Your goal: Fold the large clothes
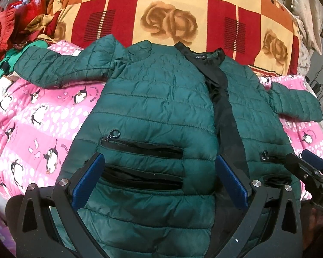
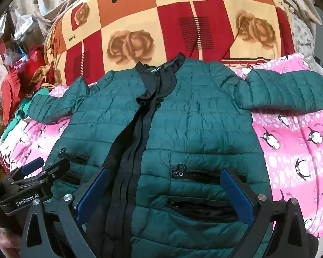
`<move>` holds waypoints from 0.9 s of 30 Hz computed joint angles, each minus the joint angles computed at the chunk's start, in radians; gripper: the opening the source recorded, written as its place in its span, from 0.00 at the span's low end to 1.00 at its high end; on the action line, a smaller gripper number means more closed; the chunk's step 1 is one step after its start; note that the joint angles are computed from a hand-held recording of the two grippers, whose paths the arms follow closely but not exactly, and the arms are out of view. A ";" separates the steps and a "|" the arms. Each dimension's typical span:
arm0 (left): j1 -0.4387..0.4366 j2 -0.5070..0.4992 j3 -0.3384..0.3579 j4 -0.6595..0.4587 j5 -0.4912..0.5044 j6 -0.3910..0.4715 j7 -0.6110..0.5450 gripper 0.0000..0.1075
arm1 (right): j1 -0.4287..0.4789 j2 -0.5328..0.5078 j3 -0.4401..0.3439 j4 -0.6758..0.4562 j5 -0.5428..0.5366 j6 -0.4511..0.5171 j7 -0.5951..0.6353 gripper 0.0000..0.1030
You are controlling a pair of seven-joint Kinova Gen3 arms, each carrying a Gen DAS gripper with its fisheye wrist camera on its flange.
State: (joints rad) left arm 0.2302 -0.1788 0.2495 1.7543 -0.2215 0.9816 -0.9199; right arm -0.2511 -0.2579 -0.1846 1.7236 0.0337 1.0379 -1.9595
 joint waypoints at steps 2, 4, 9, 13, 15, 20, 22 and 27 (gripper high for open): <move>0.001 0.004 0.009 0.001 -0.012 0.003 0.012 0.95 | 0.004 0.004 0.001 0.002 -0.010 -0.001 -0.001 0.99; 0.004 0.006 0.007 0.001 -0.014 0.002 0.012 0.95 | -0.002 0.002 0.014 0.010 -0.018 -0.016 0.010 0.99; 0.014 0.016 0.019 0.004 -0.040 0.004 0.021 0.95 | 0.005 0.015 0.015 0.004 -0.022 -0.006 -0.001 0.99; 0.030 0.031 0.012 0.003 -0.033 0.005 0.011 0.95 | 0.005 0.013 0.026 0.018 -0.034 -0.024 0.004 0.99; 0.034 0.036 0.002 0.002 -0.017 0.002 -0.003 0.95 | 0.007 0.010 0.027 0.028 -0.034 -0.037 0.006 0.99; 0.045 0.039 0.017 0.008 -0.051 -0.004 0.023 0.95 | 0.008 0.009 0.030 0.037 -0.034 -0.054 0.019 0.99; 0.050 0.039 0.017 0.010 -0.055 -0.008 0.020 0.95 | 0.006 0.015 0.041 0.035 -0.049 -0.052 0.038 0.99; 0.056 0.046 0.018 0.012 -0.070 -0.013 0.025 0.95 | 0.011 0.022 0.039 0.036 -0.056 -0.063 0.040 0.99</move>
